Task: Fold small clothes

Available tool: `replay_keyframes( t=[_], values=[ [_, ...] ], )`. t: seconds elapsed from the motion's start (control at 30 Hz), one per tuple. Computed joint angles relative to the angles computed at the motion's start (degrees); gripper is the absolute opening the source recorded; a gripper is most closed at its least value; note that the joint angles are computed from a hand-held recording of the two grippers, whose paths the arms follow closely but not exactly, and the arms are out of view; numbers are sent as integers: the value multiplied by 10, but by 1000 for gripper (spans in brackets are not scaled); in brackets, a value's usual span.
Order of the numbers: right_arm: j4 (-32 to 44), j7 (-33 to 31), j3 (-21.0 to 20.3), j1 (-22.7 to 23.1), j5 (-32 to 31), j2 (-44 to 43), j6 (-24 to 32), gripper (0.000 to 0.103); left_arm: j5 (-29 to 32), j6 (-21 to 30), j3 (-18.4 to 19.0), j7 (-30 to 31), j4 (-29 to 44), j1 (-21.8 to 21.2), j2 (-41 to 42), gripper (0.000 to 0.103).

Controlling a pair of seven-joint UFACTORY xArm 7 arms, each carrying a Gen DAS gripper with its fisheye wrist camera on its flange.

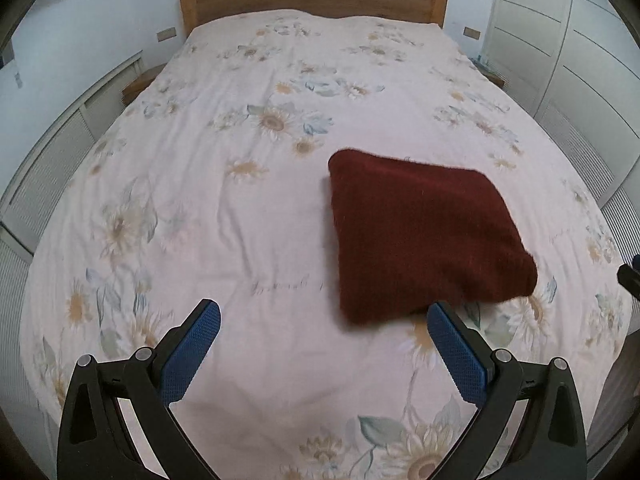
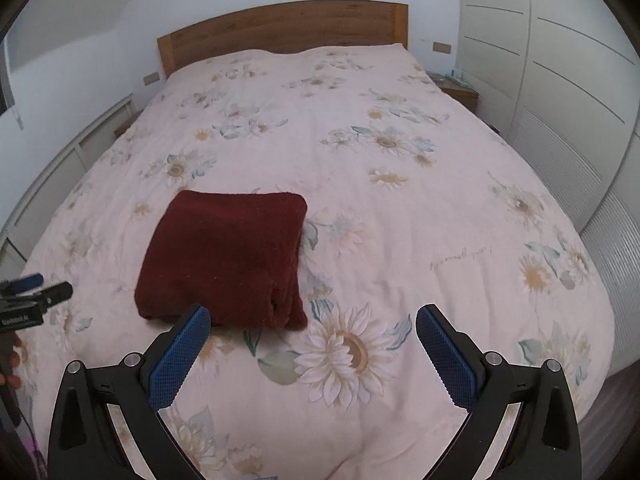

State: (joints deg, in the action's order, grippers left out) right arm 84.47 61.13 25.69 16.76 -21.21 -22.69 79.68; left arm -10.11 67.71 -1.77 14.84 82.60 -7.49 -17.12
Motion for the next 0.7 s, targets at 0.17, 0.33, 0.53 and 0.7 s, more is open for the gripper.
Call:
replay_keyframes(
  t=[0.17, 0.33, 0.53, 0.7],
  values=[
    [12, 2, 10, 0, -6, -3, 19, 103, 19, 1, -8, -17, -18, 3, -24, 102],
    [21, -1, 19, 0, -11, -3, 33, 103, 20, -2, -7, -19, -20, -1, -31, 102],
    [24, 2, 22, 2, -10, -2, 42, 103, 23, -1, -6, -16, -23, -2, -38, 102],
    [21, 1, 20, 3, -7, -4, 44, 103, 30, 0, -7, -19, -27, -1, -40, 102]
  ],
)
